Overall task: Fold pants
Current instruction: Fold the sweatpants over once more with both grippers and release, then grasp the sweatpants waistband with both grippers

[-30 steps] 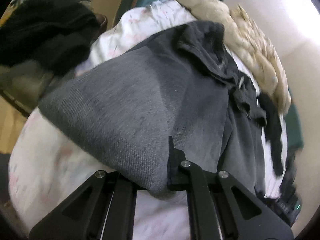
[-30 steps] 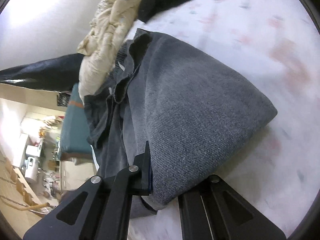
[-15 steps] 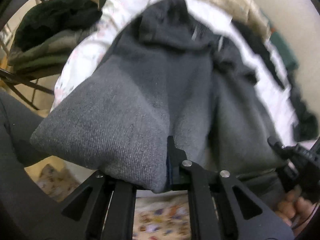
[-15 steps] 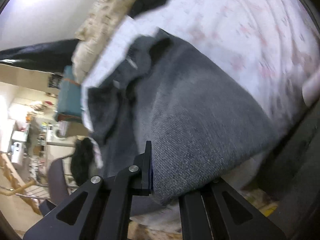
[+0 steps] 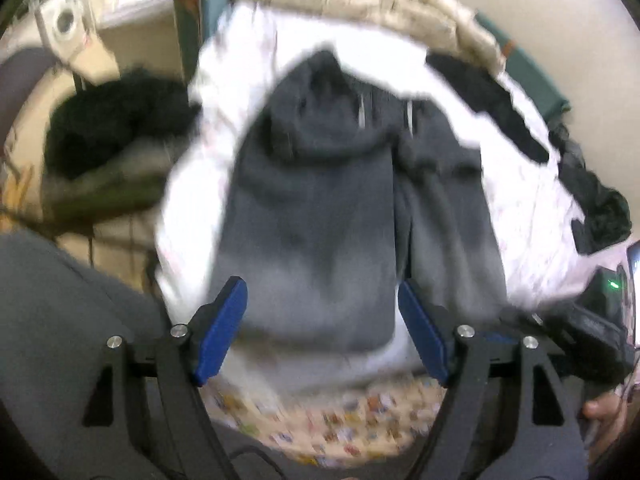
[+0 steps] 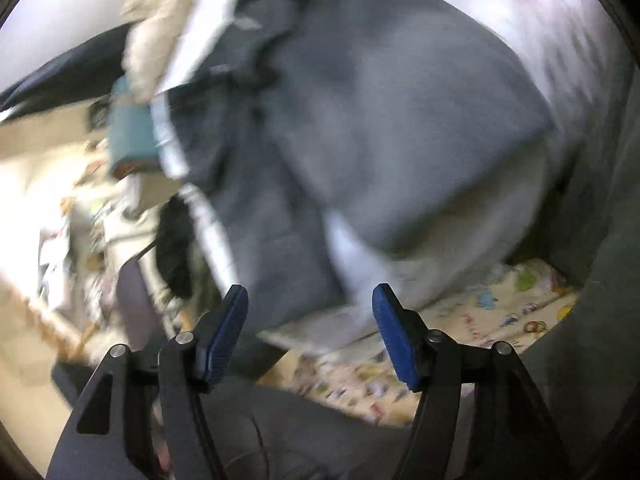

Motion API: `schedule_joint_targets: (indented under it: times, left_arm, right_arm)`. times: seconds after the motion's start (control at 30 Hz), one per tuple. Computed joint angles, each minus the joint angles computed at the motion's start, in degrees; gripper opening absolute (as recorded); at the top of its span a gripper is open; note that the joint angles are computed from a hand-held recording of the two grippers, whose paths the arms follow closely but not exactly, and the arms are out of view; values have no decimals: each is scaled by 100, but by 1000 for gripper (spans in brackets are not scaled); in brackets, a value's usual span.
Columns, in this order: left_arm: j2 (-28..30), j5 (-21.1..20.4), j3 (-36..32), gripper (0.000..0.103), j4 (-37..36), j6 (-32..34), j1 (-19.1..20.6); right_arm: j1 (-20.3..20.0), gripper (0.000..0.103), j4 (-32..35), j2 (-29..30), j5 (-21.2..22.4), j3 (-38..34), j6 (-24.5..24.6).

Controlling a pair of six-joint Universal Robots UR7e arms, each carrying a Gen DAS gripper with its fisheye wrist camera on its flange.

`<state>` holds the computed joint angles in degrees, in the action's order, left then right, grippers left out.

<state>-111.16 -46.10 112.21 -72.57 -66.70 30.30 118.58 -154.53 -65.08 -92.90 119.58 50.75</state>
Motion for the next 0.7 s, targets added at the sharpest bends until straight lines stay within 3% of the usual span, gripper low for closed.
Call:
schedule_joint_targets:
  times: [0.1, 0.27, 0.47, 0.63, 0.7]
  left_arm:
    - [357, 579, -395, 79, -370, 689, 343]
    - [1308, 1184, -901, 80, -1673, 2256, 1351]
    - [2988, 1102, -1894, 80, -3033, 3966, 2686]
    - [4068, 1297, -2444, 80, -4269, 5599, 3238]
    - [4433, 1503, -2714, 80, -4303, 5872, 3434]
  right_arm:
    - [129, 67, 381, -20, -151, -561, -824]
    - [77, 67, 457, 346, -1179, -1731, -2053]
    - [-412, 67, 536, 1273, -1571, -3105, -2603]
    - [-821, 67, 1123, 2156, -1771, -4263, -2918]
    - [-947, 67, 1452, 2547, -1820, -4773, -3083]
